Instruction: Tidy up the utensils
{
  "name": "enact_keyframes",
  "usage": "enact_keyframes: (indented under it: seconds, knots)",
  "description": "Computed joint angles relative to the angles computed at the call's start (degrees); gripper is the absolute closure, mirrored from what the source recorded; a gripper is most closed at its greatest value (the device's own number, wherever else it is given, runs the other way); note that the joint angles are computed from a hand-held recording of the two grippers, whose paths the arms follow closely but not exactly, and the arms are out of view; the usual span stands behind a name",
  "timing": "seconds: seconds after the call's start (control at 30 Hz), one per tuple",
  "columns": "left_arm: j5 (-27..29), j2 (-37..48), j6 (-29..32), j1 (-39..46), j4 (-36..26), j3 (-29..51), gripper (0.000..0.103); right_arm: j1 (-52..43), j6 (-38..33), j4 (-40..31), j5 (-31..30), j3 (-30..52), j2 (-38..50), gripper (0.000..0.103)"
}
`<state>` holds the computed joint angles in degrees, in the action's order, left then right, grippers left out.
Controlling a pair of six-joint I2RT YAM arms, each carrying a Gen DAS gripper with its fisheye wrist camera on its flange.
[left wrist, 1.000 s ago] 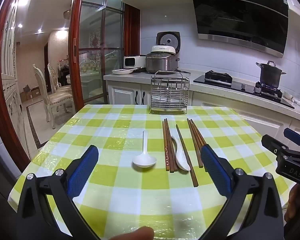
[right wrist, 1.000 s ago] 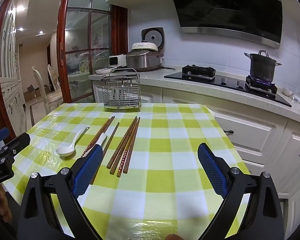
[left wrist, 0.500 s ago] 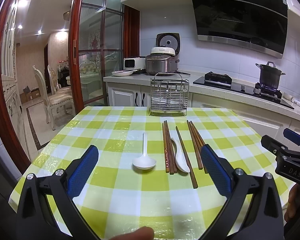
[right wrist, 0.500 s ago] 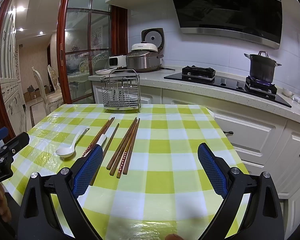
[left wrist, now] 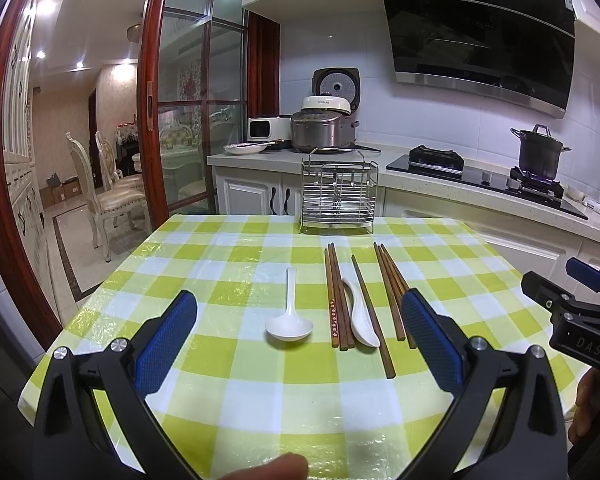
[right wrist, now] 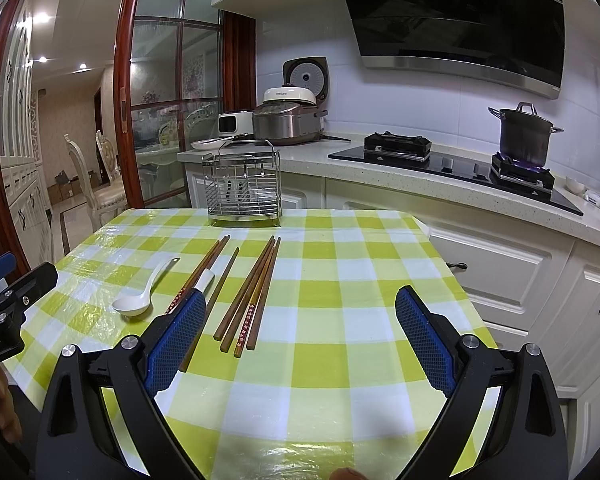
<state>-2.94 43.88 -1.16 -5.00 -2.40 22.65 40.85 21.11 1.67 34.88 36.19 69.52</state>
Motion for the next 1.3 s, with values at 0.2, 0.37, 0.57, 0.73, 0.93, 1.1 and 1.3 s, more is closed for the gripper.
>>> enact_keyframes:
  seconds: [0.2, 0.37, 0.57, 0.73, 0.93, 1.1, 1.3]
  knots:
    - [0.0, -0.1, 0.0, 0.1, 0.2, -0.2, 0.004, 0.0, 0.0, 0.0, 0.0, 0.0, 0.1, 0.013]
    - [0.0, -0.2, 0.1, 0.1, 0.4, -0.4, 0.004, 0.1, 0.1, 0.0, 0.1, 0.0, 0.1, 0.013]
    - [1.4, 1.2, 0.7, 1.5, 0.3, 1.3, 0.004, -0.1, 0.0, 0.1, -0.1, 0.0, 0.0, 0.013]
    - [1.3, 1.3, 0.7, 1.4, 0.3, 1.4, 0.004, -0.1, 0.0, 0.0, -0.2, 0.0, 0.0, 0.013]
    - [1.3, 1.2, 0.7, 1.4, 0.4, 1.3, 0.004, -0.1, 0.0, 0.0, -0.2, 0.0, 0.0, 0.013]
    - [1.3, 1.3, 0.7, 1.4, 0.3, 1.4, 0.004, -0.1, 0.0, 0.0, -0.2, 0.0, 0.0, 0.013]
    - [1.4, 1.3, 0.8, 1.5, 0.6, 1.2, 0.004, -0.1, 0.0, 0.0, -0.1, 0.0, 0.0, 0.013]
